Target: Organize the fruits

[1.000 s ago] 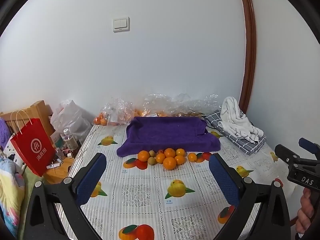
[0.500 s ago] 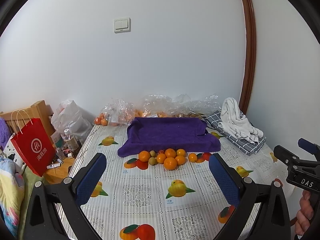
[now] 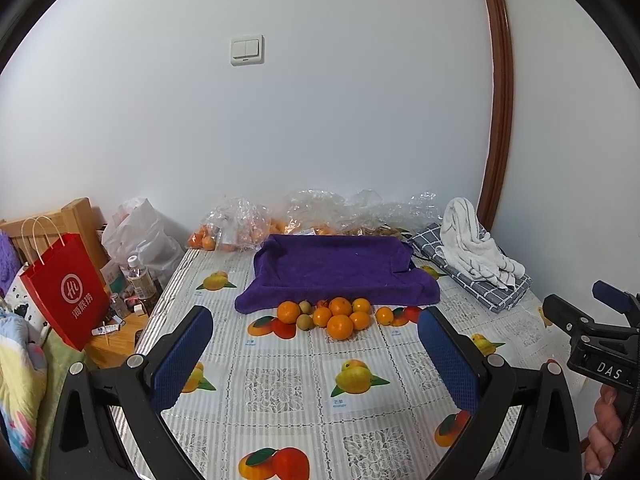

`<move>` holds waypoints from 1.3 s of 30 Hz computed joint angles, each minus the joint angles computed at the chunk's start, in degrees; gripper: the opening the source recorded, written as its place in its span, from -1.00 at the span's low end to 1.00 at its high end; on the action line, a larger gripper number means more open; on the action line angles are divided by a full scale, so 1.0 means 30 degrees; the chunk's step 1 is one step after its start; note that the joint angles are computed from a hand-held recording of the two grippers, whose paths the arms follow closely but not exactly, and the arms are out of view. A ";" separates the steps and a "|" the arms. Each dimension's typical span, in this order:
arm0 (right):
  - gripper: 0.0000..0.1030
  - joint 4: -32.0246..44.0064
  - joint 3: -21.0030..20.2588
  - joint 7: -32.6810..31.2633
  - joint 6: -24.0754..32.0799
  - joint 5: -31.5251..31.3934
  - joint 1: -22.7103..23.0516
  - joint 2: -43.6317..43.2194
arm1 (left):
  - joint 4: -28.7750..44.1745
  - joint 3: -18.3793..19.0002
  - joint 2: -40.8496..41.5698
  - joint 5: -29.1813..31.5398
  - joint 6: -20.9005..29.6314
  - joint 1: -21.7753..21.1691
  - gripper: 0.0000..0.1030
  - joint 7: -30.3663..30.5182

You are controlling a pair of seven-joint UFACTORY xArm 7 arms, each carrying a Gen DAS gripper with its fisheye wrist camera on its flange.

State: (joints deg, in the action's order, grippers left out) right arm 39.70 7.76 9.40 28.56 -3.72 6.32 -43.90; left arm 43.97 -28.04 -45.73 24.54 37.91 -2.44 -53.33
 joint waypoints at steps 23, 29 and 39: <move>1.00 0.0072 0.0036 0.0090 0.0166 -0.0067 0.0009 -0.0103 | 0.0002 0.0057 -0.0172 -0.0093 0.0055 -0.0017 1.00 0.0123; 0.99 0.0072 0.0001 0.0052 0.0141 -0.0074 0.0002 -0.0154 | -0.0043 0.0089 -0.0199 -0.0126 0.0000 -0.0032 1.00 0.0129; 1.00 0.0073 0.0017 0.0094 0.0213 -0.0064 -0.0065 -0.0212 | -0.0012 0.0010 -0.0212 -0.0127 0.0017 0.0008 1.00 0.0085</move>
